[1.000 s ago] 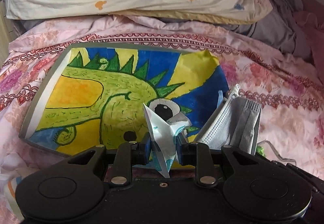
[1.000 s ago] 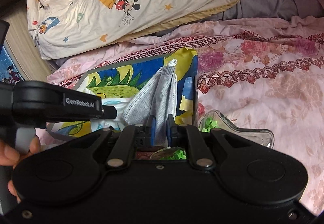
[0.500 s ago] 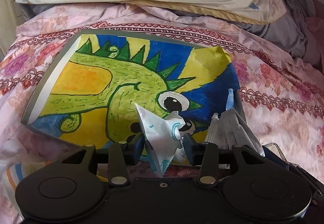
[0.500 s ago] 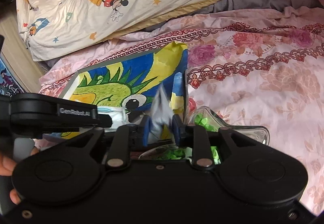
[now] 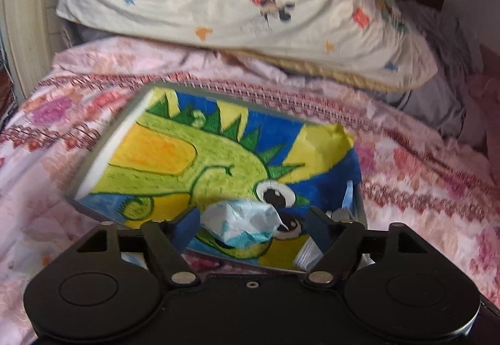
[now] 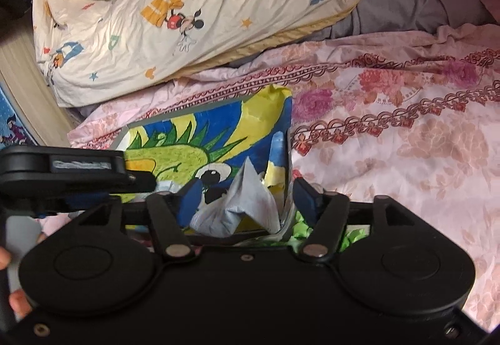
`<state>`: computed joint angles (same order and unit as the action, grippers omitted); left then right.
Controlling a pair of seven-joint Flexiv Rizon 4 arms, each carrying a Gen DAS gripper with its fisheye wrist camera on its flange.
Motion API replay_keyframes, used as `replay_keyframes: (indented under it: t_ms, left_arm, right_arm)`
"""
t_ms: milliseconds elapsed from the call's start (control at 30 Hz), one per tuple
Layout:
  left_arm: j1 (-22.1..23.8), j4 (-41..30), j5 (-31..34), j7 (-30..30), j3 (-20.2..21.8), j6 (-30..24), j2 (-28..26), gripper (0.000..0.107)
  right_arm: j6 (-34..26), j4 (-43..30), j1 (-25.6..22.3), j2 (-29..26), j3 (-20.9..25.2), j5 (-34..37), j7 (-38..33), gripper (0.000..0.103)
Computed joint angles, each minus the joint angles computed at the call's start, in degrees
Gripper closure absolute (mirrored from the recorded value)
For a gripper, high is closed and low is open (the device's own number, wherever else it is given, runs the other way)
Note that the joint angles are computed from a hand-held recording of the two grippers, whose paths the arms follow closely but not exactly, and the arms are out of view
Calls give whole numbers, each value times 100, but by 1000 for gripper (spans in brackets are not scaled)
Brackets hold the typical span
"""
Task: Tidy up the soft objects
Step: 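Lift both open tools out of the tray and back toward the pile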
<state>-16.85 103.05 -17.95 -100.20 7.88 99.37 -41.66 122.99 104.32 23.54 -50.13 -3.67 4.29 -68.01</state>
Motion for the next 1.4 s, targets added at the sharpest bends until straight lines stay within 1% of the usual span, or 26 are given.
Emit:
replay_keyframes:
  t_ms: [67,167,200,267,300,367,400,467,567,667,733,867,967,1133,1300,1400]
  left_arm:
    - [-14,222,-11,-96,22,308,118,25]
    - [49,612,-62,-161,-73,858,310,19]
    - [38,740,-98,-155,-76,1048,367,16]
    - [-1,1005,-205,-109,-74,1460,474,14]
    - [-11,1135,-262,-85,-87,1671,524,12]
    - [45,1423,-322,-66,-179,2098,648,11]
    - [112,1582,-316,-94,-256,2359,715,11]
    - [185,1863,-360,-93,-347,2821,829,10]
    - [197,2260,-528,-29,-401,3470,984,8]
    - [284,2644,-580,-46,-515,4052,1137,5]
    - [335,2877,-607,-26,-603,4368,1240,5]
    - [444,3303,-461,-78,-755,4940,1389,5]
    - [403,3617,-445,-73,-799,5432,1422,5]
    - [344,4109,-450,-165,-863,6225,1377,5]
    - [368,4484,-358,-302,-884,6820,1213,5]
    - [427,4697,-250,-406,-902,6992,1117,5]
  right_arm:
    - [119,38,-33,22,38,40,22,38]
    - [350,116,-73,56,91,104,32,32]
    - [431,147,-84,76,113,127,35,27]
    - [677,231,-107,110,166,169,20,22]
    - [792,271,-116,126,188,178,1,21]
    - [1058,388,-153,179,255,160,-53,19]
    - [1191,446,-180,201,297,136,-74,14]
    - [1477,565,-177,247,332,116,-182,8]
    - [1823,724,-48,346,288,226,-502,7]
    - [2014,874,-28,545,383,351,-613,1]
    - [2227,1047,-20,696,464,415,-663,1]
    - [2518,1462,218,1035,485,757,-1055,1]
    - [2789,1784,360,1250,574,1016,-1301,1]
    - [3244,2210,564,1469,804,1419,-1458,1]
    - [3671,2602,839,1583,1000,1920,-1564,0]
    - [3669,2679,979,1599,1054,2190,-1581,1]
